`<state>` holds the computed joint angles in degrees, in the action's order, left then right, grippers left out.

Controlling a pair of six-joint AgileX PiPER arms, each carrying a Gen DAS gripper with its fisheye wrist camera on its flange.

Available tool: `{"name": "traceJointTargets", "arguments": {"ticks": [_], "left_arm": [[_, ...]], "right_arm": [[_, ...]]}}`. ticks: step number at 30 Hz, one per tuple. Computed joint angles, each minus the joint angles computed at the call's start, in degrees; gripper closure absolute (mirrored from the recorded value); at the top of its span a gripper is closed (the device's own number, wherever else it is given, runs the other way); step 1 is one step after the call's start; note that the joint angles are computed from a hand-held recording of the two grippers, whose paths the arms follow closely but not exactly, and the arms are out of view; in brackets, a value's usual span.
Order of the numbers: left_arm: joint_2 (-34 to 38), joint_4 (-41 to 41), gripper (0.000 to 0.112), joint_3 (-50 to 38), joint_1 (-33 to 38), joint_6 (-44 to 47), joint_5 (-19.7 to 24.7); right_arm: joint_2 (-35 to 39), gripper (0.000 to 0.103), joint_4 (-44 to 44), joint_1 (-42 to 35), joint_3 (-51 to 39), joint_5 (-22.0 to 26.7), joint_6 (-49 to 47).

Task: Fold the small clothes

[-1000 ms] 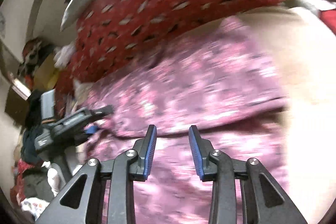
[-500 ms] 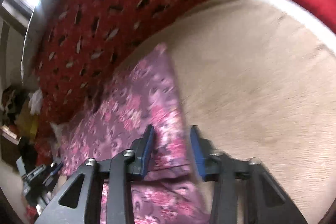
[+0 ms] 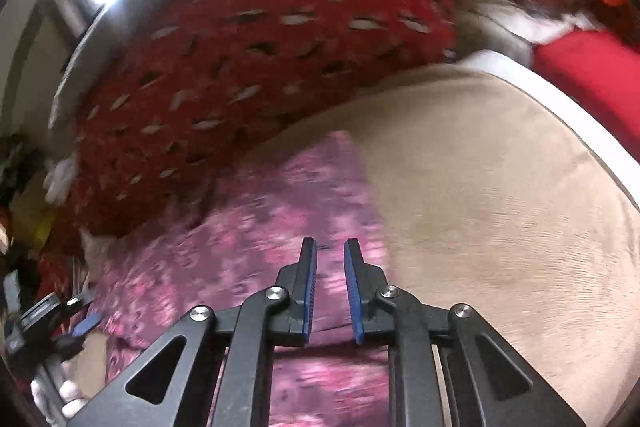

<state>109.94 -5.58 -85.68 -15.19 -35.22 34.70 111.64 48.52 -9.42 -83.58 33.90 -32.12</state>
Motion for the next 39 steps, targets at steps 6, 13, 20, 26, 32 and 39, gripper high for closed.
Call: {"name": "traceJointTargets", "arguments": {"ticks": [6, 13, 20, 26, 32, 39], "left_arm": [[0.4, -3.9, 0.059, -0.6, 1.7, 1.3, 2.4], [-10.8, -14.6, 0.048, 5.8, 11.6, 11.8, 2.2], [-9.6, -2.4, 0.048, -2.2, 28.8, 16.3, 16.4], [1.3, 6.5, 0.048, -16.1, 35.7, 20.6, 29.1], [8.2, 19.6, 0.066, -20.3, 31.1, 19.0, 30.9], [6.7, 6.8, 0.106, -21.7, 36.1, 22.3, 32.2]], "right_arm": [[2.9, 0.086, -1.2, 8.5, -2.9, 4.2, -0.8], [11.2, 0.085, 0.0, 21.4, -15.5, 8.3, 2.0], [13.8, 0.072, 1.3, 30.2, -9.7, -6.1, -6.2], [14.3, 0.072, 11.6, 29.0, -8.4, -6.2, -15.2], [14.5, 0.072, 14.1, 28.4, -8.5, -5.1, -16.9], [15.7, 0.072, 17.4, 27.4, -9.5, -2.9, -18.6]]}}
